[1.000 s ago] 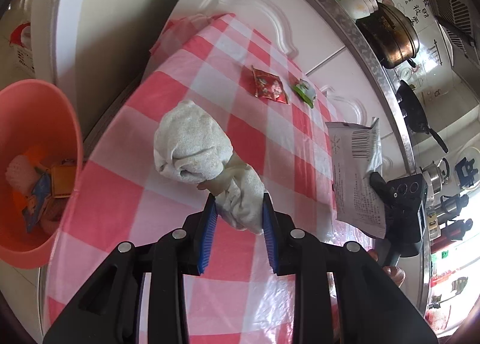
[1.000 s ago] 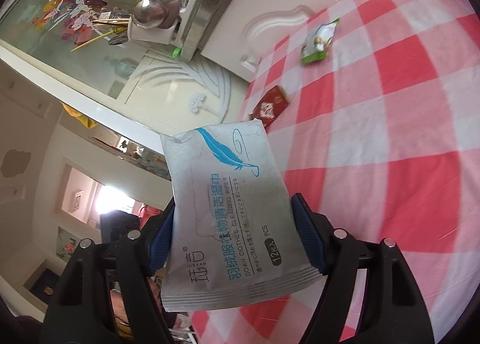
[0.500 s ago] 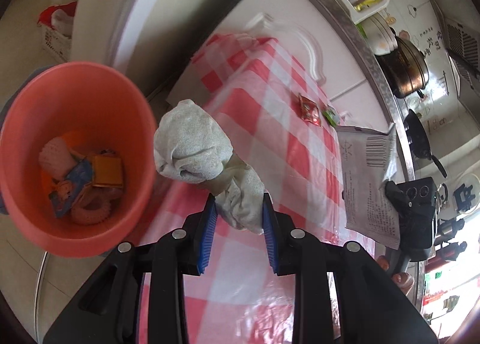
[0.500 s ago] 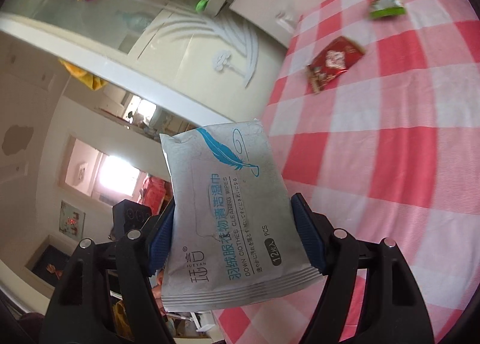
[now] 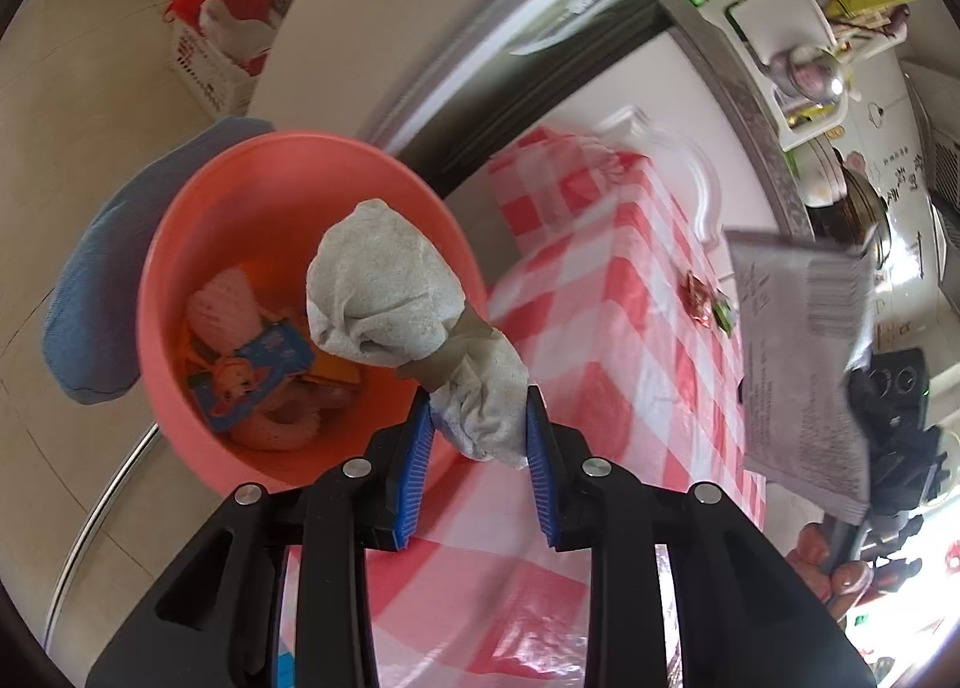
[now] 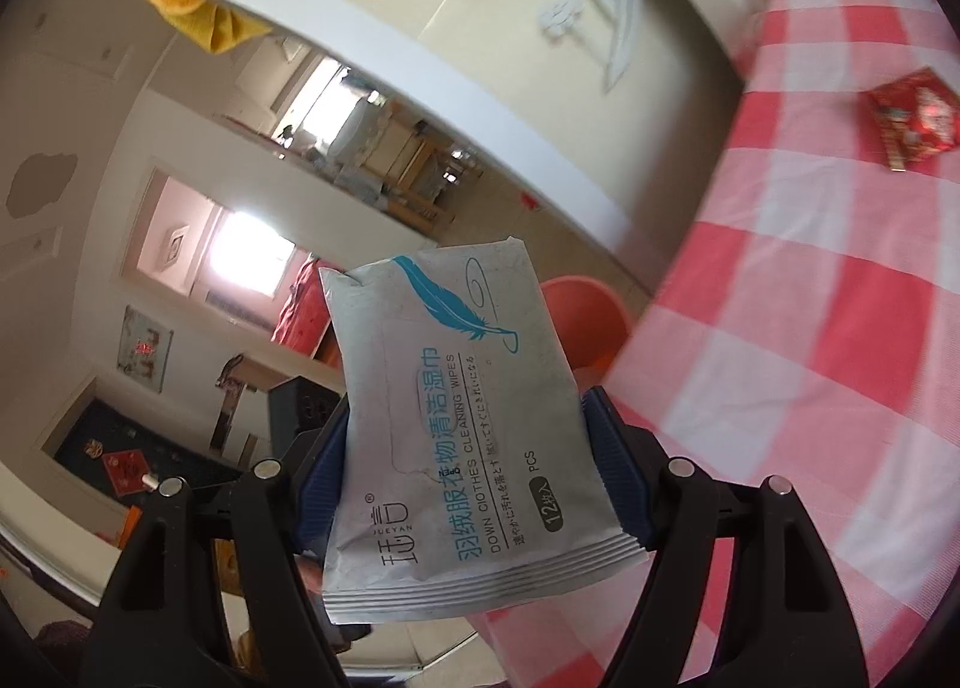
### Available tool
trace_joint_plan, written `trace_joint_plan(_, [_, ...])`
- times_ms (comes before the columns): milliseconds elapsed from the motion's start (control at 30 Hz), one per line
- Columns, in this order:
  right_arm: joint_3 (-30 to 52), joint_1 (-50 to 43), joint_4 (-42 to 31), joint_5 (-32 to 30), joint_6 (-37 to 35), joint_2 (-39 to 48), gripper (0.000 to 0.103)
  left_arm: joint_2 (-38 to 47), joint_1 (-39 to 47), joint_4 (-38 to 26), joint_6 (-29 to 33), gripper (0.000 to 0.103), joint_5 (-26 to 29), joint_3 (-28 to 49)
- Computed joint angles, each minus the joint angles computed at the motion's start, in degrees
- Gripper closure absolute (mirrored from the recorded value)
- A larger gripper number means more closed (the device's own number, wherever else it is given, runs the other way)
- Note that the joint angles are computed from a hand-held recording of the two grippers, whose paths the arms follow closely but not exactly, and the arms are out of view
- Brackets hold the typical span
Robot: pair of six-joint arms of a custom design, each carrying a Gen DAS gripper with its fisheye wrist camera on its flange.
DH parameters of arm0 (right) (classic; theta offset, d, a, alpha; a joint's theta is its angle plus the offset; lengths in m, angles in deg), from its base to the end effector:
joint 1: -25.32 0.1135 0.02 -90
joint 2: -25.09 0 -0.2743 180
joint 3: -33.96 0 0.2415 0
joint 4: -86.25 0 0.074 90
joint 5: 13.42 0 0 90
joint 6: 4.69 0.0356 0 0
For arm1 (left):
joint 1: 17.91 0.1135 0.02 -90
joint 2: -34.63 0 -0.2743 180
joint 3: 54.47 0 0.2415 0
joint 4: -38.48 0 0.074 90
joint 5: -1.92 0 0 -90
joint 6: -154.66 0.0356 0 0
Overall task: Collect trash
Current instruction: 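Open both tools over the orange bucket to drop the cloth and wipes packet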
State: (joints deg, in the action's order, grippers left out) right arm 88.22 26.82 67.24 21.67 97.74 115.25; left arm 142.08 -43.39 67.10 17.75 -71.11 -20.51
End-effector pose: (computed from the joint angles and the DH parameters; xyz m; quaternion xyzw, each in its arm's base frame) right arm 0.2698 0.0362 0.1689 -0.0578 0.8555 0.4688 0.2122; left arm 0.2189 -0.1158 0.0674 -0.1142 0.9079 -0.3341 0.2258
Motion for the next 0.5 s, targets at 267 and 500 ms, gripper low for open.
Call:
trace_joint_plan(267, [6.2,10.6,3.9,4.7,5.7,6.9,0.029,5.7,3.6,4.2,0.8,0.071,1.5,-1.0])
trace_joint_plan(500, [11.2,15.1,3.7,8.6,5.9,12.8,0.029,9.7,5.8,6.6,1.4,0.071,3.1,-1.1])
